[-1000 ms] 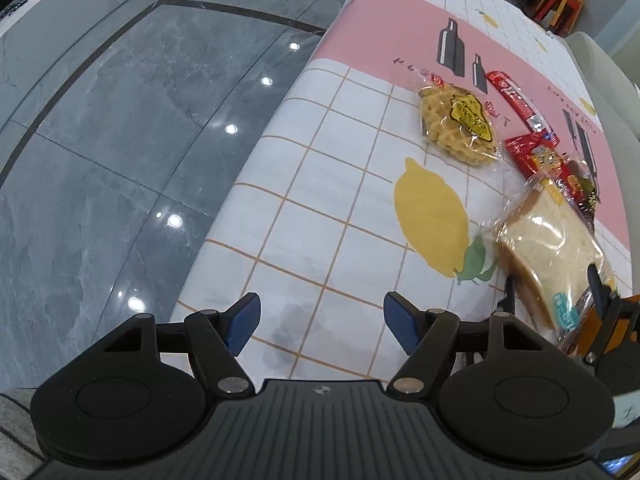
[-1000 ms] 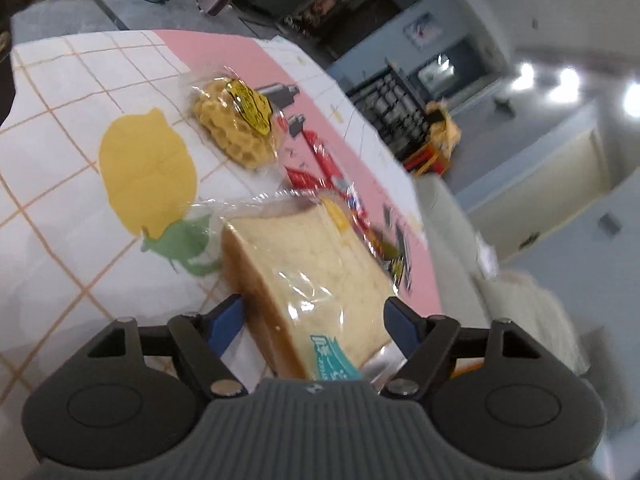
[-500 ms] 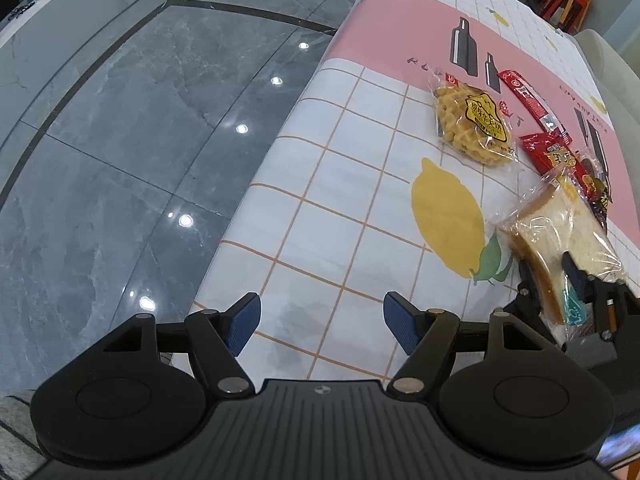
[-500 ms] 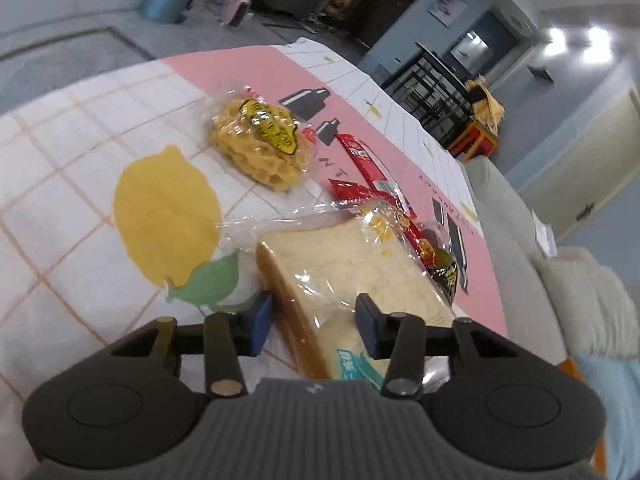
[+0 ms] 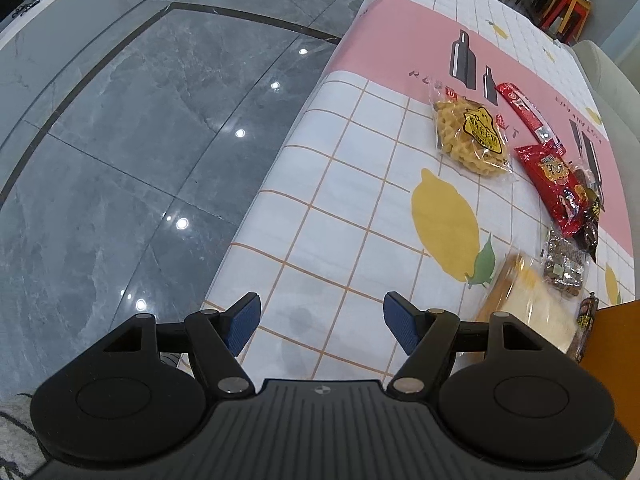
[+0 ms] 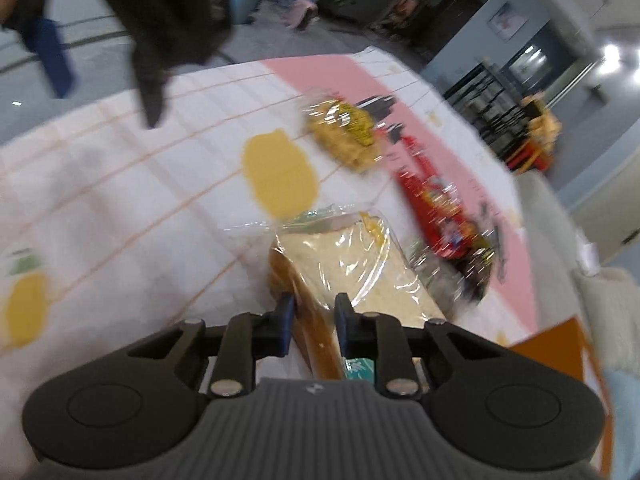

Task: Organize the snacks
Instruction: 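Grasp the sliced bread loaf bag by its end with the right gripper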

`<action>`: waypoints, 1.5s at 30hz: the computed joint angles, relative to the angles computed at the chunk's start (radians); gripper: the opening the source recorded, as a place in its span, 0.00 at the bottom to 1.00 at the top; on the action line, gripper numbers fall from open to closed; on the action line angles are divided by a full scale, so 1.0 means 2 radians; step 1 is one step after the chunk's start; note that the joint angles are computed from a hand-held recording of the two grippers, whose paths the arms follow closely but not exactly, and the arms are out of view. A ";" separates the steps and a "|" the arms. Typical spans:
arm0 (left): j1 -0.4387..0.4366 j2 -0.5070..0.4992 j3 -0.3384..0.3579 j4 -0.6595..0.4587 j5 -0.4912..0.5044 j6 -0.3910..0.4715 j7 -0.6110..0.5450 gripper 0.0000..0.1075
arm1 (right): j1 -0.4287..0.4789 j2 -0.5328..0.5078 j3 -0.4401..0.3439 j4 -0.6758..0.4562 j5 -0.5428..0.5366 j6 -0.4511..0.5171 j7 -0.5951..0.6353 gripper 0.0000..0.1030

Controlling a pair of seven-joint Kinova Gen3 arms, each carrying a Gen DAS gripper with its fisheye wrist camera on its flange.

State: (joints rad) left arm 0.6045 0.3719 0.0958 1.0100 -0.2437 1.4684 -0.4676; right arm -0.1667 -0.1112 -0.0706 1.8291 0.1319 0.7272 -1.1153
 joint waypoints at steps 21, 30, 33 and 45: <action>-0.014 -0.025 0.007 0.025 0.008 -0.020 0.004 0.77 | 0.112 0.054 0.074 -0.115 -0.205 0.183 -0.231 0.67; -0.014 -0.025 0.010 0.023 0.007 -0.021 0.004 0.77 | 0.178 0.071 0.101 -0.087 -0.315 0.186 -0.329 0.34; -0.012 -0.024 0.009 0.021 0.004 -0.020 0.004 0.77 | 0.192 0.062 0.103 -0.063 -0.354 0.167 -0.313 0.17; 0.007 -0.010 0.008 -0.010 -0.013 0.001 -0.013 0.77 | 0.215 0.025 0.130 -0.057 -0.429 0.198 -0.189 0.03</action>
